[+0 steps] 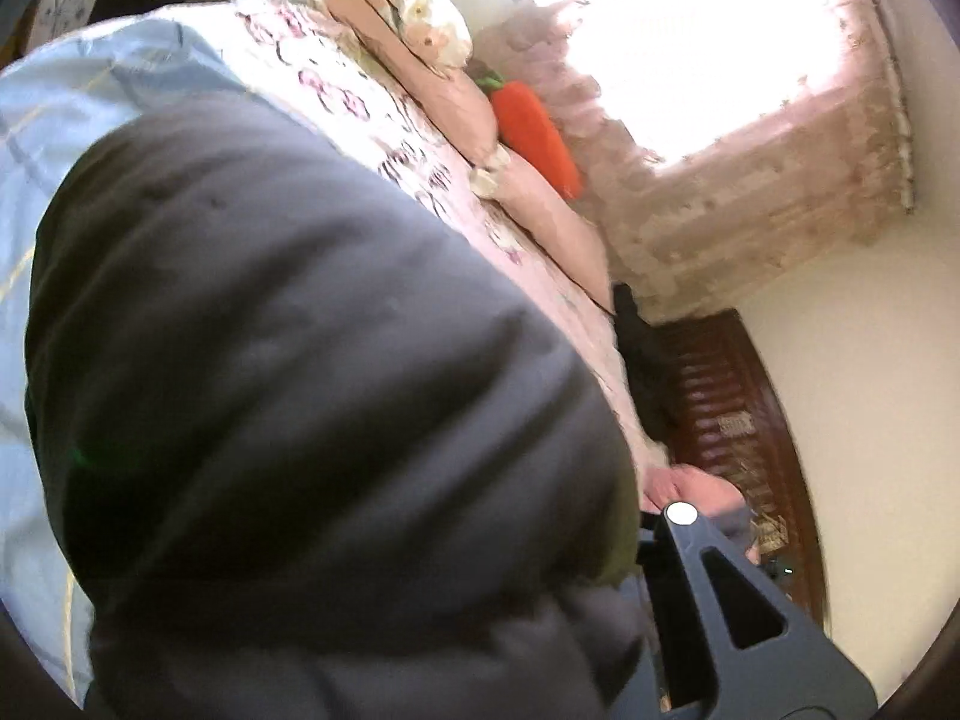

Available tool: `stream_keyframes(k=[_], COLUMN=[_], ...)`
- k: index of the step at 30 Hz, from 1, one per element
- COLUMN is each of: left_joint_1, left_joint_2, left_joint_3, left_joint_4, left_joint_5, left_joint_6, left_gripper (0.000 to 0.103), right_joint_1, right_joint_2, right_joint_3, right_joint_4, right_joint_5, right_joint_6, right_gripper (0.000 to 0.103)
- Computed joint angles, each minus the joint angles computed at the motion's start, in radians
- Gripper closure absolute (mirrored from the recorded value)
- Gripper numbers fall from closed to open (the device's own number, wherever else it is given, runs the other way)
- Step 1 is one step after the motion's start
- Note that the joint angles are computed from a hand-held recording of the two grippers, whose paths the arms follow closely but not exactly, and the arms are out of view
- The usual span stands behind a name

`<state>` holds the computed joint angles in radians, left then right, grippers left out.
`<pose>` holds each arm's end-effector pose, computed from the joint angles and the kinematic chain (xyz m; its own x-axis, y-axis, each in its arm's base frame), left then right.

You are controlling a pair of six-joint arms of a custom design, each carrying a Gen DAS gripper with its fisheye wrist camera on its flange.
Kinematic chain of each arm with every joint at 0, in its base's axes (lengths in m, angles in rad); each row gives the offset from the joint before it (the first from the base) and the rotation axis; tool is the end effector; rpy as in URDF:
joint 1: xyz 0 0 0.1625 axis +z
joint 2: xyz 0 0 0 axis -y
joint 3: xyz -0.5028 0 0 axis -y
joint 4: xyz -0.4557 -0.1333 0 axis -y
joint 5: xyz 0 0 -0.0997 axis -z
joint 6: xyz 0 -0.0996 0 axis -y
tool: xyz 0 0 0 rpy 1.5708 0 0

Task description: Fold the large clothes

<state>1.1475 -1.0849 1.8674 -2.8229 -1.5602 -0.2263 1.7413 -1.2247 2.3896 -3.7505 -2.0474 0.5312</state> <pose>-0.1617 -0.6861 0.2421 -0.9726 0.2136 0.0923 0.1520 0.8835 -0.4431 0.1675 -0.4565 0.2548 -0.8574 0.4646 -0.2215 0.3999 0.3303 -0.8550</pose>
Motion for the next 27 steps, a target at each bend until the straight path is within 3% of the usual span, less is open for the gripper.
stream_keyframes(k=[4, 6, 9, 11, 15, 20, 27], left_joint_1=[-0.005, 0.006, 0.035, 0.058, 0.057, 0.076, 0.083], left_joint_2=[0.176, 0.261, 0.386, 0.469, 0.569, 0.62, 0.604], left_joint_3=[-0.216, -0.316, -0.466, -0.555, -0.638, -0.671, -0.641], left_joint_4=[0.105, 0.159, 0.27, 0.295, 0.224, 0.157, 0.112], left_joint_5=[0.081, 0.103, 0.14, 0.132, 0.18, 0.132, 0.086], left_joint_6=[-0.059, -0.107, -0.2, -0.201, -0.1, -0.067, -0.045], left_gripper=[0.089, 0.088, 0.085, 0.085, 0.085, 0.085, 0.082], right_joint_1=[-0.112, -0.152, -0.188, -0.201, -0.231, -0.266, -0.273], right_joint_2=[0.001, 0.034, 0.1, 0.142, 0.221, 0.268, 0.266], right_joint_3=[-0.137, -0.218, -0.332, -0.383, -0.467, -0.467, -0.419], right_joint_4=[0.209, 0.299, 0.422, 0.444, 0.425, 0.309, 0.195], right_joint_5=[0.072, 0.072, 0.027, 0.002, -0.04, -0.007, 0.045], right_joint_6=[0.048, 0.057, -0.015, -0.053, -0.075, -0.138, -0.161], right_gripper=[0.082, 0.083, 0.084, 0.084, 0.085, 0.086, 0.083])
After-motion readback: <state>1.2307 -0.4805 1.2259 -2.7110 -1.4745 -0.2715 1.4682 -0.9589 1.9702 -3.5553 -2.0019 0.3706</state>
